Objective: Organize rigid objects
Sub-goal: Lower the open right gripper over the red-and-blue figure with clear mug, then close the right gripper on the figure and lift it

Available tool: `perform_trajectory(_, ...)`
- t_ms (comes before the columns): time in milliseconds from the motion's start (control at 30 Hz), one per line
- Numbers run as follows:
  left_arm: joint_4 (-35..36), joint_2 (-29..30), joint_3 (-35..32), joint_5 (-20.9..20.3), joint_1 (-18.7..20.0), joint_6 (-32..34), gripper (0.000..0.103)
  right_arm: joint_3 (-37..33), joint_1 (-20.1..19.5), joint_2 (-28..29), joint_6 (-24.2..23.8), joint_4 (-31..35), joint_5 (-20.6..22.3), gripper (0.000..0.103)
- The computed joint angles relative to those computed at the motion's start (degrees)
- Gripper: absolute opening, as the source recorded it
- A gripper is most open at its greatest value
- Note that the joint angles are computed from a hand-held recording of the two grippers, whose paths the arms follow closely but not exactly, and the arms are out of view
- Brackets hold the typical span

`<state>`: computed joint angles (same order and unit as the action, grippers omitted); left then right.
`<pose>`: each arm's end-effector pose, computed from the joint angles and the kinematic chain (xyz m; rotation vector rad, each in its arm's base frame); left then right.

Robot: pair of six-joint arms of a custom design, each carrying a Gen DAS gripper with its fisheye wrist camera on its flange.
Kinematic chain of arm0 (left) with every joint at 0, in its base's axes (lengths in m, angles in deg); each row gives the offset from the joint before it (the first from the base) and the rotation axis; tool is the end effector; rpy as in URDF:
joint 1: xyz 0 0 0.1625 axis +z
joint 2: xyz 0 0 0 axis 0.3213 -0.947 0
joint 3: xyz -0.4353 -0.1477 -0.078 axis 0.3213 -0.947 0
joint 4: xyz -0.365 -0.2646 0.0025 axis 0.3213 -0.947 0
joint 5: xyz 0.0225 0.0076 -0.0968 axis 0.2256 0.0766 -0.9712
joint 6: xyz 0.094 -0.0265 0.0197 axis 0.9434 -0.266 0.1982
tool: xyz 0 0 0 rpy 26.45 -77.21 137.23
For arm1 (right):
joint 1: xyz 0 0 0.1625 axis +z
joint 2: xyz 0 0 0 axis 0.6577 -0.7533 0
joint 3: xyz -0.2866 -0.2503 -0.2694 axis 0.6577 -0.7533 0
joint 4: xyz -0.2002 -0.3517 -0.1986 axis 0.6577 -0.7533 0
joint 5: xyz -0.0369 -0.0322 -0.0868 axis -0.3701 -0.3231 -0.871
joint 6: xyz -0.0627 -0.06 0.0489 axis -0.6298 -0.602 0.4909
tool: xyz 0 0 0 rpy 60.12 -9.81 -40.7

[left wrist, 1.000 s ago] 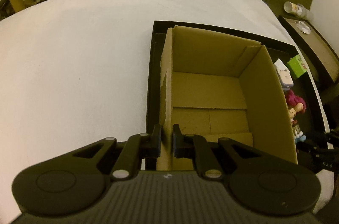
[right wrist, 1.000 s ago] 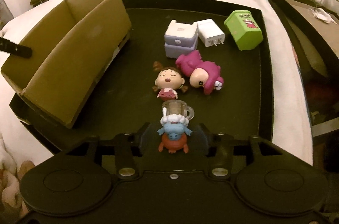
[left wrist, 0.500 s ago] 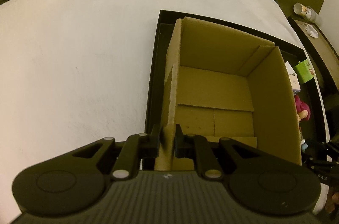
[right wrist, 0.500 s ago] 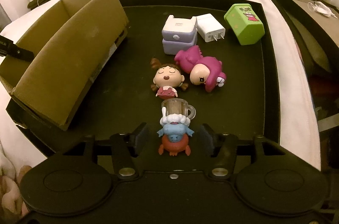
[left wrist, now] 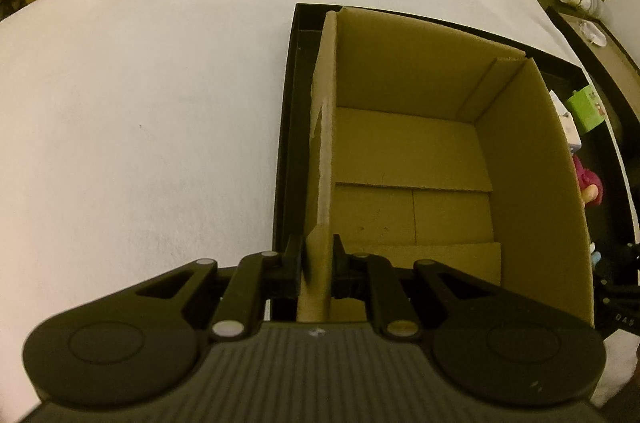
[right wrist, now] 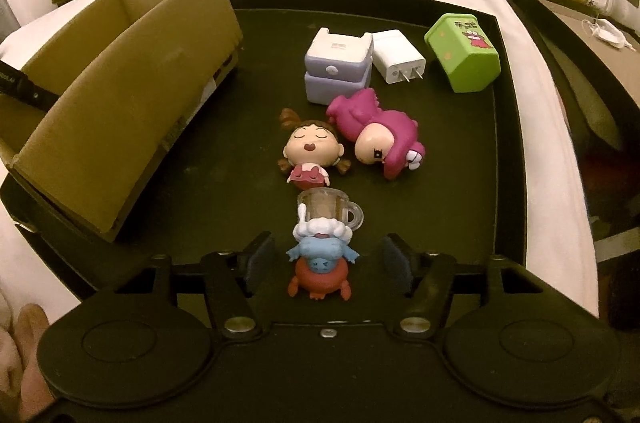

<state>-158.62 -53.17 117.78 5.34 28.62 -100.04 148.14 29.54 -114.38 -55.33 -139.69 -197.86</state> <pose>-0.2690 -0.5816 0.0025 0.4821 2.4184 -0.3009 -0.0497 -0.4406 0.2480 0.3098 -2.3580 0.6320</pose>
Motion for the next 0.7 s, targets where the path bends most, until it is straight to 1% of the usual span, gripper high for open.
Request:
perform_trajectory(200, -1.21, -0.10, 0.54, -0.02, 0.11, 0.59, 0.011, 0.32, 0.69, 1.36, -2.17, -2.49, -1.23, 0.060)
perform_trajectory(300, -1.73, -0.20, 0.90, 0.02, 0.02, 0.57, 0.011, 0.36, 0.80, 2.05, -2.58, -3.32, -1.33, 0.057)
perform_trajectory(333, -1.89, -0.27, 1.00, -0.02, -0.01, 0.52, 0.011, 0.33, 0.90, 2.18, -2.24, -3.78, -1.46, 0.049)
perform_trajectory(400, -2.10, -0.46, 1.29, 0.15, -0.16, 0.51, 0.011, 0.18, 1.19, 2.41, -2.04, -4.29, -1.86, 0.039)
perform_trajectory(600, -3.64, -0.85, 2.40, 0.57, -0.44, 0.51, 0.011, 0.57, 2.32, 1.66, -3.38, -4.38, -2.01, 0.039)
perform_trajectory(700, -3.97, -0.87, 2.61, 0.65, -0.60, 0.69, 0.011, 0.89, 2.97, 0.62, -2.95, -4.35, -1.73, 0.039)
